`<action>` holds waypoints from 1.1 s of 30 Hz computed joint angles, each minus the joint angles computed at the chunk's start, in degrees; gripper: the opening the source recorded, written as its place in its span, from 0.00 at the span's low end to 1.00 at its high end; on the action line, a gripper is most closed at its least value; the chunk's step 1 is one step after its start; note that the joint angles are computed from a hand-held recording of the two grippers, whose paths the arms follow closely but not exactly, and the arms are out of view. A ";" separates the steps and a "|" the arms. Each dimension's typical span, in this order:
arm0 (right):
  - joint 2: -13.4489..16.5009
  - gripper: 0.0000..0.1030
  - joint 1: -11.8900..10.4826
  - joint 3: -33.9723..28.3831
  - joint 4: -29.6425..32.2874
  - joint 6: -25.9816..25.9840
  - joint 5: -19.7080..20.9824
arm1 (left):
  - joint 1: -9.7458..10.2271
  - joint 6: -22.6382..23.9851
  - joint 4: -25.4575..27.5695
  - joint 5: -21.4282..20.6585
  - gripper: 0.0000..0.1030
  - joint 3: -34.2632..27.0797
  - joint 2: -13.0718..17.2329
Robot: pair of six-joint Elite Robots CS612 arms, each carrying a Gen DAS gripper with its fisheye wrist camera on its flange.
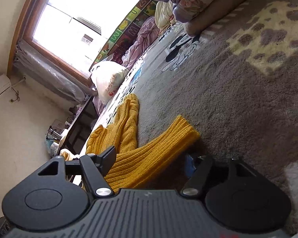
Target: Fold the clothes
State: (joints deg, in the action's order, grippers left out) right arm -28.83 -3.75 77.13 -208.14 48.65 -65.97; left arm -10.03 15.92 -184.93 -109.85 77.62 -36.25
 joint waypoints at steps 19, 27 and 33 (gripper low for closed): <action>0.74 0.56 0.09 -1.00 -0.32 -1.04 -0.87 | -0.31 4.11 12.29 -2.79 0.16 -4.42 0.64; 0.62 0.43 0.16 -1.36 1.41 -3.53 0.20 | 0.13 -23.87 2.61 4.35 0.16 -18.05 9.07; 1.08 0.32 -0.29 -1.92 0.25 -3.18 2.98 | 1.31 -37.20 7.88 2.21 0.16 -31.12 15.68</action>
State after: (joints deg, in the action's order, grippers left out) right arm -27.75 -4.04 75.20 -207.90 45.47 -62.99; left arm -8.72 -21.28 -177.05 -107.64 46.50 -20.57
